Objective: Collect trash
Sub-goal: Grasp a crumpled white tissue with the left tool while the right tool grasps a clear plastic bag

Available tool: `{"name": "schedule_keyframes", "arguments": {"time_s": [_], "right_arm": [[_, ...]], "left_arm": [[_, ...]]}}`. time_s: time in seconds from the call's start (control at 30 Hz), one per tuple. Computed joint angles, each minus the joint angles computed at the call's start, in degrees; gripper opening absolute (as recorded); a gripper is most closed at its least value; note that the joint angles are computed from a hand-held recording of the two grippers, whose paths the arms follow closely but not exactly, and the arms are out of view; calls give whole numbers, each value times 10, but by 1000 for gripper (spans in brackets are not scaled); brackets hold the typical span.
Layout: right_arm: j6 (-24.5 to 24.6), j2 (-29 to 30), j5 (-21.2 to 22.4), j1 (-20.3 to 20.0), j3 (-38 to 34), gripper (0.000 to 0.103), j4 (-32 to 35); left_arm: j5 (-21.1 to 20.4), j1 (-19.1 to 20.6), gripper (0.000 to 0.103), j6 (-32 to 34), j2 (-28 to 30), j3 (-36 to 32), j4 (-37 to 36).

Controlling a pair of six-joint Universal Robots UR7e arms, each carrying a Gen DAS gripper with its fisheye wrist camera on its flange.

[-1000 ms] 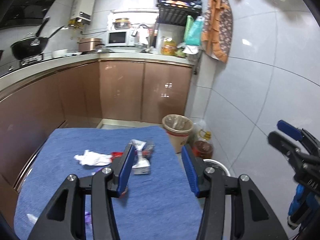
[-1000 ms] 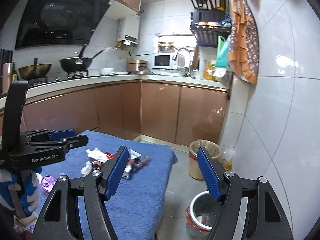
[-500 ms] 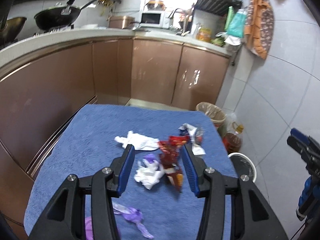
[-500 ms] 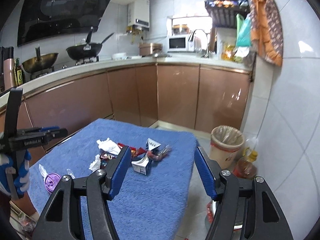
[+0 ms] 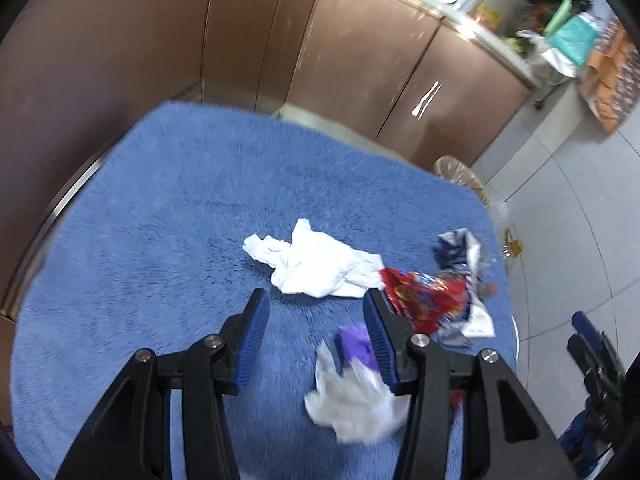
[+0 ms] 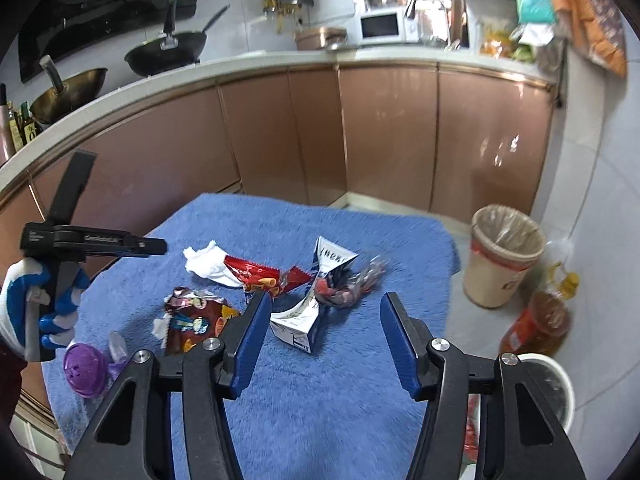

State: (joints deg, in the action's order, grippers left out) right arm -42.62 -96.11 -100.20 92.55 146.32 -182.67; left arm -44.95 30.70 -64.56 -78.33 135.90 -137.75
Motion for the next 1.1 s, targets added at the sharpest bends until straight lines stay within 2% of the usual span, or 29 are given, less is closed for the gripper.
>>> {"name": "schedule_keyframes", "arguments": {"time_s": [0.2,0.27,0.5,0.6,0.63,0.7,0.73,0.77,0.83,1.1], "right_arm": [[5,103,-5,-12,-36,54,-33],[7,131,-4,-19,-48,46,-36],[14,172,6,-30,-71,39,-34],[15,176,11,-34,-77,29,-21],[14,176,12,-35,-78,21,-17],[13,173,22,-41,-78,14,-12],[13,171,27,-43,-77,11,-10],[12,169,33,-46,-76,10,-8],[9,161,41,-51,-72,9,-4],[3,123,61,-61,-58,8,11]], "left_arm": [[-22,69,50,45,51,-18,-81],[-29,86,50,57,63,-22,-101],[-45,117,50,74,87,-30,-139],[-42,122,48,75,95,-28,-155],[-40,124,48,79,97,-28,-160],[-38,124,40,81,100,-28,-165],[-39,124,31,82,100,-27,-167],[-39,125,24,82,101,-27,-170],[-39,126,17,83,104,-26,-178],[-34,109,12,85,99,-15,-208]]}}
